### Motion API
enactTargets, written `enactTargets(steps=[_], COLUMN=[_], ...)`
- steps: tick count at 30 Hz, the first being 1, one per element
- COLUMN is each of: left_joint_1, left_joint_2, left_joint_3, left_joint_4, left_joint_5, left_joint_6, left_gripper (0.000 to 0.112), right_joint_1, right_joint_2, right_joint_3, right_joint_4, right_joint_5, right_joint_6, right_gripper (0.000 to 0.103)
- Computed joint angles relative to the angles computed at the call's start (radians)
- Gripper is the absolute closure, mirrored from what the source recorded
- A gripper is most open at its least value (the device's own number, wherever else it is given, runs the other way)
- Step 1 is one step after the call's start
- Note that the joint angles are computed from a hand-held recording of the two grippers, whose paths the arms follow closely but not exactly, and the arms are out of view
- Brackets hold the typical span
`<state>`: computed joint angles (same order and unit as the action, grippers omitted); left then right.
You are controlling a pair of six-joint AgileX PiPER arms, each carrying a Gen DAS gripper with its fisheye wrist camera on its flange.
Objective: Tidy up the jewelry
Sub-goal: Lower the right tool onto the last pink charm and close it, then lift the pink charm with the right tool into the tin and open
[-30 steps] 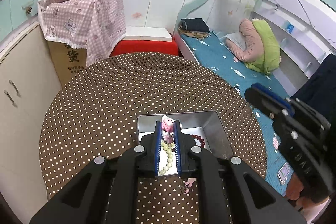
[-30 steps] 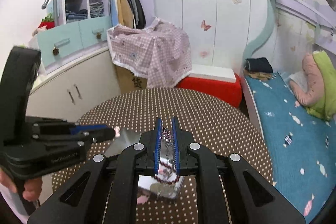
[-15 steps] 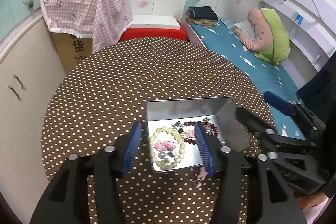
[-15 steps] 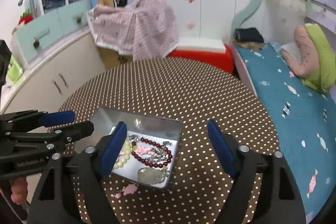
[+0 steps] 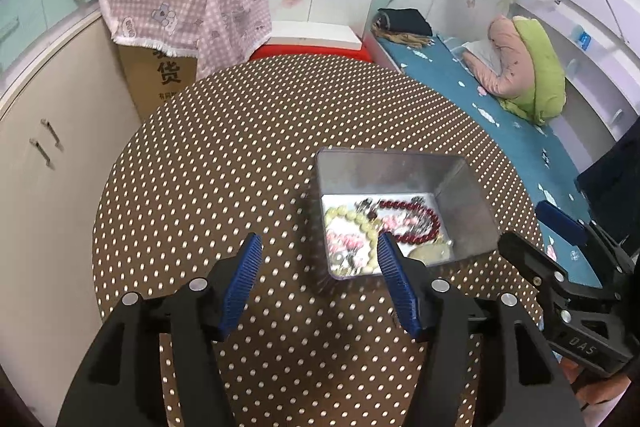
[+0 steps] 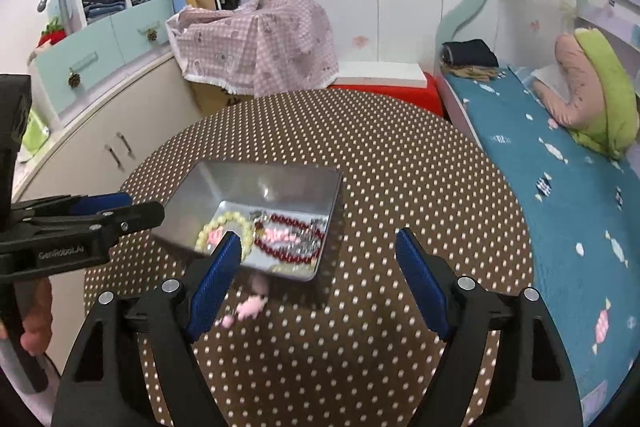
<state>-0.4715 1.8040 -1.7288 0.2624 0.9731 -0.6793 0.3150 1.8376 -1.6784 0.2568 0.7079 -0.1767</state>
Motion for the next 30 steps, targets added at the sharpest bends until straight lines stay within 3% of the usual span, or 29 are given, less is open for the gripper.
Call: enactTargets(steps=[7, 15, 18, 19, 20, 21, 22, 24, 30], left_joint_1=[0.024, 0.054, 0.067, 0.069, 0.07, 0.073, 0.077, 0.069, 0.066], left_joint_2=[-0.037, 0.037, 0.07, 0.076, 0.073, 0.074, 0.078, 0.091, 0.093], left_joint_3=[0.084, -0.019, -0.052, -0.055, -0.045, -0.043, -0.048, -0.074, -0.077], left_joint_4=[-0.03, -0.067, -0.137, -0.151, -0.161, -0.174, -0.183, -0.16, -0.146], left_joint_5=[-0.036, 0.001, -0.001, -0.004, -0.021, -0.029, -0.028, -0.006, -0.005], left_joint_6=[-0.032, -0.017, 0.028, 0.041, 0.047, 0.056, 0.064, 0.055, 0.06], left_gripper=[0.054, 0.054, 0.061, 0.071, 0.075, 0.084, 0.098, 0.103, 0.103], right_joint_1=[0.026, 0.105, 0.121, 0.132, 0.14, 0.144, 0.14, 0.116, 0.072], right_joint_2=[-0.021, 0.049, 0.1, 0.099, 0.107, 0.103, 0.101, 0.101, 0.041], right_joint_3=[0.107, 0.092, 0.051, 0.071, 0.065, 0.081, 0.086, 0.086, 0.157], right_joint_4=[0.016, -0.024, -0.019, -0.034, -0.066, -0.089, -0.072, 0.009, 0.018], right_joint_5=[-0.01, -0.005, 0.011, -0.027, -0.044, -0.07, -0.077, -0.057, -0.094], right_joint_6=[0.008, 0.027, 0.02, 0.021, 0.031, 0.031, 0.009, -0.043, -0.029], right_gripper=[0.026, 0.03, 0.044, 0.053, 0.07, 0.075, 0.087, 0.086, 0.086])
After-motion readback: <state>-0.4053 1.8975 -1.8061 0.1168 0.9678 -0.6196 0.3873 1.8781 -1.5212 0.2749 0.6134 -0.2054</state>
